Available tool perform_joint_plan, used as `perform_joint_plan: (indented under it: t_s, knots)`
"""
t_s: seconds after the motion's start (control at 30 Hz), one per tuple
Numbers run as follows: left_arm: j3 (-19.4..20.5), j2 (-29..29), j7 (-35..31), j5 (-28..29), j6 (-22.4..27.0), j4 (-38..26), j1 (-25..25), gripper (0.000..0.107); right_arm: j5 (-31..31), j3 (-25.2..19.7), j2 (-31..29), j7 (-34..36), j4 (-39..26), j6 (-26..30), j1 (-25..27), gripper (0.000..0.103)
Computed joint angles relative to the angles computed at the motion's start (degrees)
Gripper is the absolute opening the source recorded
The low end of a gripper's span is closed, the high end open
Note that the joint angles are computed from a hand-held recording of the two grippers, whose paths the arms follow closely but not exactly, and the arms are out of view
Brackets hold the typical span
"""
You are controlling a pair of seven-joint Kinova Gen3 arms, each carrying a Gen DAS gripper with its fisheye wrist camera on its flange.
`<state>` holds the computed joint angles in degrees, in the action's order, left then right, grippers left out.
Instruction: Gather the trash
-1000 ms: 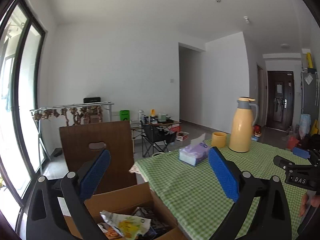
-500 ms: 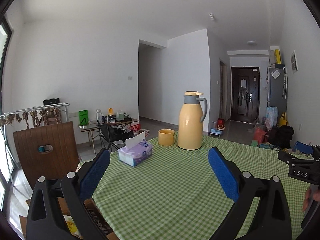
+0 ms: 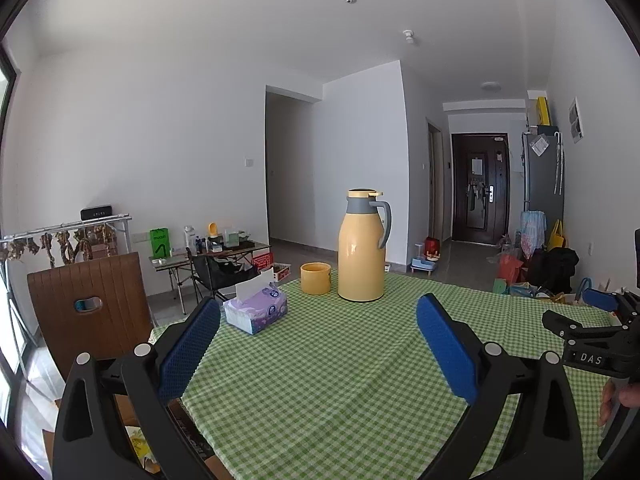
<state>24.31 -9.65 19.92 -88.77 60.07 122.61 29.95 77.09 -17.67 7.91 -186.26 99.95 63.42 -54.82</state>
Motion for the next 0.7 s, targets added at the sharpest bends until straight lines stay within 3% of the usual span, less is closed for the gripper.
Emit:
perform_joint_plan:
  t_s: [0.17,0.37,0.7]
  knots:
    - [4.13,-2.97,-1.47,4.41,5.36,1.18,1.97,0.095,-1.49,-1.98,-1.91,0.88,1.02,2.04,-1.84,0.088]
    - [11.27,-5.92,-1.92,11.23,13.82,1.52,3.77,0.095,-2.19,-5.24,-2.64,-0.15,2.42,8.41,-5.78,0.088]
    - [28.60,-7.48,3.07,21.54,27.67,2.90,4.18,0.095,-2.72,-9.50,-1.25,-6.78,5.60,19.62,-14.85,0.088]
